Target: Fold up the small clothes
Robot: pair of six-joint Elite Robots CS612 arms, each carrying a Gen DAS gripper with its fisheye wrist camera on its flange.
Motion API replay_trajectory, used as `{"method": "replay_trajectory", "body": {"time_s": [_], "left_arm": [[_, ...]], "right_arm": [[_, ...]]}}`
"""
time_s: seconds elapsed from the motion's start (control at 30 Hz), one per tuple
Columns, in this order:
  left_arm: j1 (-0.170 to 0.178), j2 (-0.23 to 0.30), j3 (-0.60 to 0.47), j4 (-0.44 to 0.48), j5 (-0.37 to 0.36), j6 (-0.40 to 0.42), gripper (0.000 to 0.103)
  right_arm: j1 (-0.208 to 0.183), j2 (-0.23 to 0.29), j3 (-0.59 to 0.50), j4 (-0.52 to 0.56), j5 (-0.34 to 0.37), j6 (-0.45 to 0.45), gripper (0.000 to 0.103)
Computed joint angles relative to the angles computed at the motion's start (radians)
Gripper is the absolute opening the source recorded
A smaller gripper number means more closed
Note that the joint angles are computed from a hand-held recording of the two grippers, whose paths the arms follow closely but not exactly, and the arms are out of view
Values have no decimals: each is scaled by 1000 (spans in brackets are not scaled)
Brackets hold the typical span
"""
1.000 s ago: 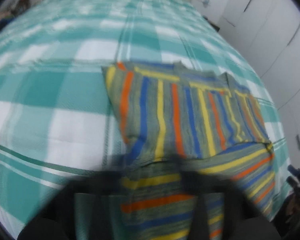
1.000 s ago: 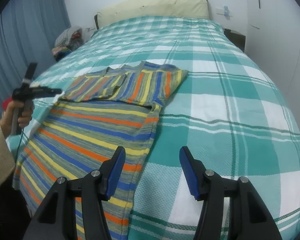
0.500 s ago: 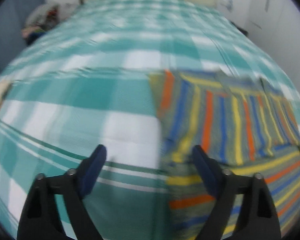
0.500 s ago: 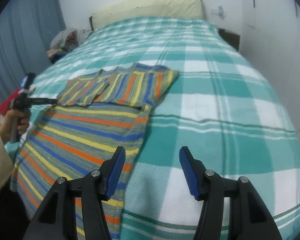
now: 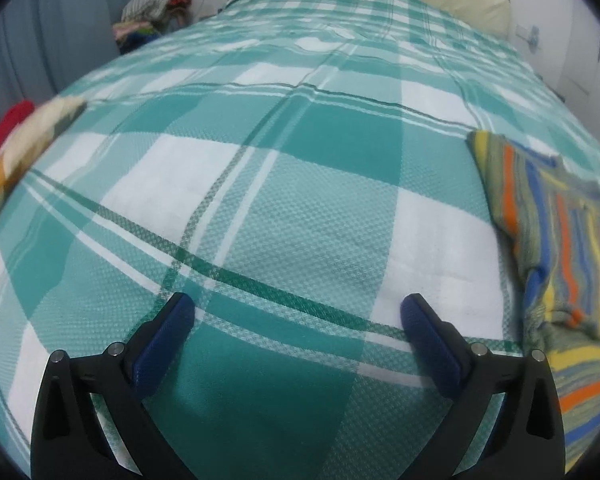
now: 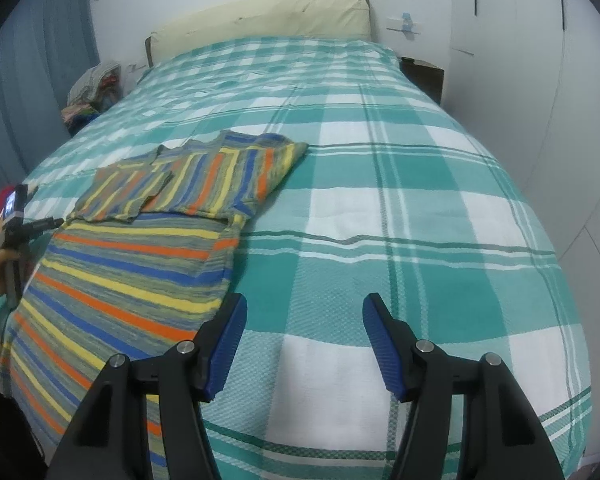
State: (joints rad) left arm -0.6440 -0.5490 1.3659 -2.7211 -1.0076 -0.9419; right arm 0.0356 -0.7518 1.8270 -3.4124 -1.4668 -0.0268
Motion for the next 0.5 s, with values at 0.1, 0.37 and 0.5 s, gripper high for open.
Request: {"method": "replay_trajectory", "body": {"time_s": [0.1,0.37,0.5], "left_arm": [[2,0,3,-15,-7,-1,103],[-2,-7,17,-22,-4,-3,103],[-2,-7,18,-24,-5,-3,103]], "right_arm": [[-5,-4,7,-15,12,16,60],[-2,2,-4,-10,8,35,61],[2,2,1,-36,4,34,61]]}}
